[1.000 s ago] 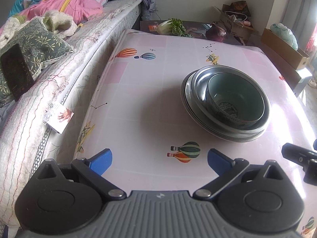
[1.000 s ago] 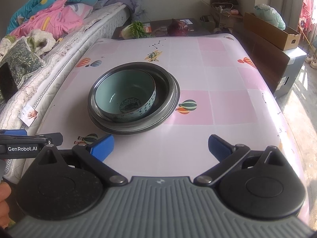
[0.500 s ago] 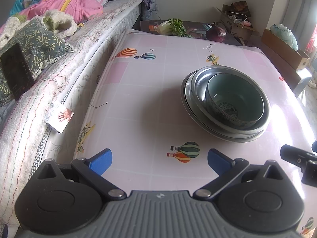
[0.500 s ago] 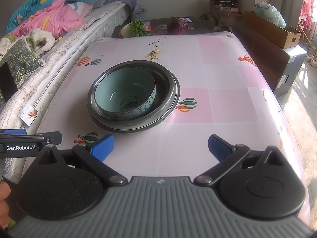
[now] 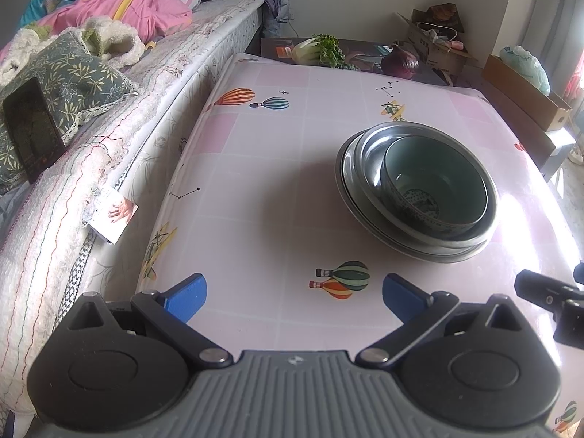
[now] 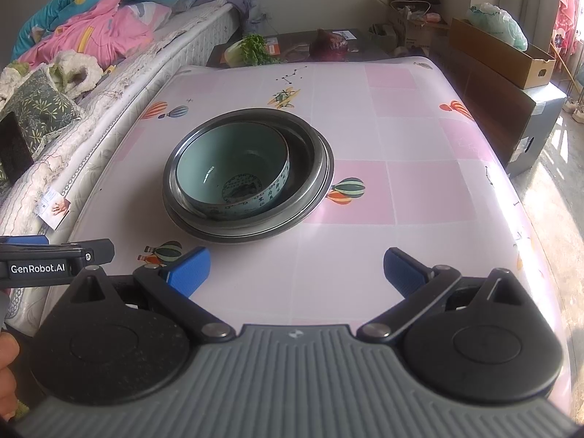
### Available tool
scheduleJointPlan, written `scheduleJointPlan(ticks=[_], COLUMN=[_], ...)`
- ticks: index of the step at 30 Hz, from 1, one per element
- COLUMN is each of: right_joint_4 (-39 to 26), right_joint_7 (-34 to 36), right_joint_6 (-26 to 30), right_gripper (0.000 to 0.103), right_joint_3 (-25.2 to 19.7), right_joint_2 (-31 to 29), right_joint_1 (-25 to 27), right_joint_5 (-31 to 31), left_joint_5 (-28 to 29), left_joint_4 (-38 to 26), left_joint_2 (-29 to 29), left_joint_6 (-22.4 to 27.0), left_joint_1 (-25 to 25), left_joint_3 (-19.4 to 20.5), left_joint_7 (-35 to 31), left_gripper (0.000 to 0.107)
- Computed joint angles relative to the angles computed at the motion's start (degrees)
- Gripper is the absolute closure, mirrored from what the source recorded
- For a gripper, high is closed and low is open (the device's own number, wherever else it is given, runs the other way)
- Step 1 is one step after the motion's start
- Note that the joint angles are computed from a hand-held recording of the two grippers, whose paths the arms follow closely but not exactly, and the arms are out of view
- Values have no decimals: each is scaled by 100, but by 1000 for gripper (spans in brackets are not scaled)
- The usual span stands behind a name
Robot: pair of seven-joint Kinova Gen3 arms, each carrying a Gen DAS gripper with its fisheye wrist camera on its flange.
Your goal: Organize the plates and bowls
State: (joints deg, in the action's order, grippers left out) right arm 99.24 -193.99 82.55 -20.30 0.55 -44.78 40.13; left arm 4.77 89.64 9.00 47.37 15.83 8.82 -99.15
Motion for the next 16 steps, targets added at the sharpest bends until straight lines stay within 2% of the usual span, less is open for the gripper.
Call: scheduleJointPlan(ticks=[16], right_joint_4=[12], right_joint_7=[-45], right_joint_6=[-18], right_gripper=[1], right_joint_3=[9], right_joint_2=[26], right_joint_1=[-38], right_joint_5=[-11], left_joint_5=[-4], left_joint_4=[-24], left_joint_2=[5], left_joint_6=[42], left_joint_1=[5], left_joint_3=[-3], left_joint_7=[19], left_gripper=[5])
